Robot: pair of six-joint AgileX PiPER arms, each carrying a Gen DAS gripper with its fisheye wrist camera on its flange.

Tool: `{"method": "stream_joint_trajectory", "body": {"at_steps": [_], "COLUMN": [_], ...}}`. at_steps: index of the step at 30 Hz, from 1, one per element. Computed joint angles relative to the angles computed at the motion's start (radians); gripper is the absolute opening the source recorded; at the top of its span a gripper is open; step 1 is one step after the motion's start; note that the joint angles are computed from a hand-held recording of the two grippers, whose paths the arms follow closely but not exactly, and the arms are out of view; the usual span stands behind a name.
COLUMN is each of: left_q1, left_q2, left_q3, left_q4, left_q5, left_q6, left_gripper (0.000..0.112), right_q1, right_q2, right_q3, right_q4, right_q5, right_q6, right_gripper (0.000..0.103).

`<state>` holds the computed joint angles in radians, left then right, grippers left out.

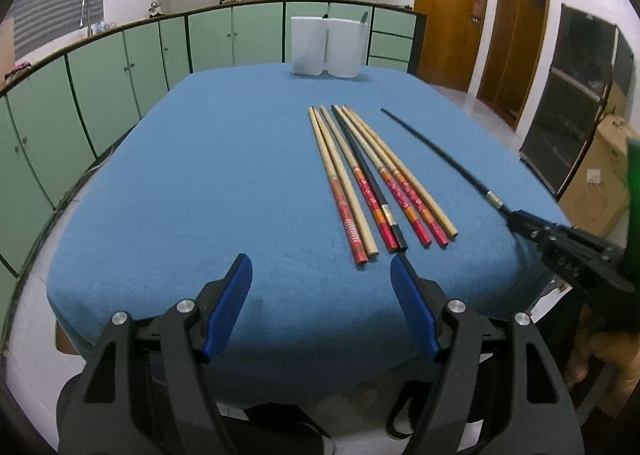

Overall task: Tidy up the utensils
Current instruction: 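Grasp a black chopstick with the right tool and pull it from the bundle, then grasp a red-and-wood chopstick with the left tool while the right tool holds the black one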

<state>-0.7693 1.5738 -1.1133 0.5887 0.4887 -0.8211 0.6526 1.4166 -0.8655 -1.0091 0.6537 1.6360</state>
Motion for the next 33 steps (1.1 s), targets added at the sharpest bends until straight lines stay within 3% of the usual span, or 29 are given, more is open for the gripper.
{"method": "stream_joint_trajectory", "body": {"at_steps": [11, 24, 26, 28, 30, 33], "left_q1": [-0.010, 0.019, 0.021, 0.023, 0.032, 0.033], "left_q2": [0.096, 0.129, 0.131, 0.127, 0.117, 0.099], "left_q3": [-0.092, -0.113, -0.110, -0.104, -0.093, -0.073], "left_q4": [0.040, 0.054, 0.057, 0.047, 0.034, 0.086], "left_q5": [0.080, 0.042, 0.023, -0.002, -0.026, -0.036], "left_q6": [-0.027, -0.049, -0.051, -0.043, -0.049, -0.126], "left_gripper": [0.068, 0.064, 0.051, 0.013, 0.006, 0.006], "right_q1": [-0.008, -0.006, -0.008, -0.004, 0.000, 0.018], "right_q2": [-0.010, 0.005, 0.010, 0.018, 0.019, 0.020], "right_q3": [0.015, 0.007, 0.003, -0.003, -0.004, -0.003], "right_q4": [-0.008, -0.026, -0.029, -0.037, -0.037, -0.047], "right_q5": [-0.027, -0.023, -0.025, -0.018, -0.023, -0.022], "right_q6": [-0.004, -0.003, -0.006, -0.007, -0.017, -0.025], "right_gripper": [0.007, 0.007, 0.007, 0.007, 0.007, 0.007]}}
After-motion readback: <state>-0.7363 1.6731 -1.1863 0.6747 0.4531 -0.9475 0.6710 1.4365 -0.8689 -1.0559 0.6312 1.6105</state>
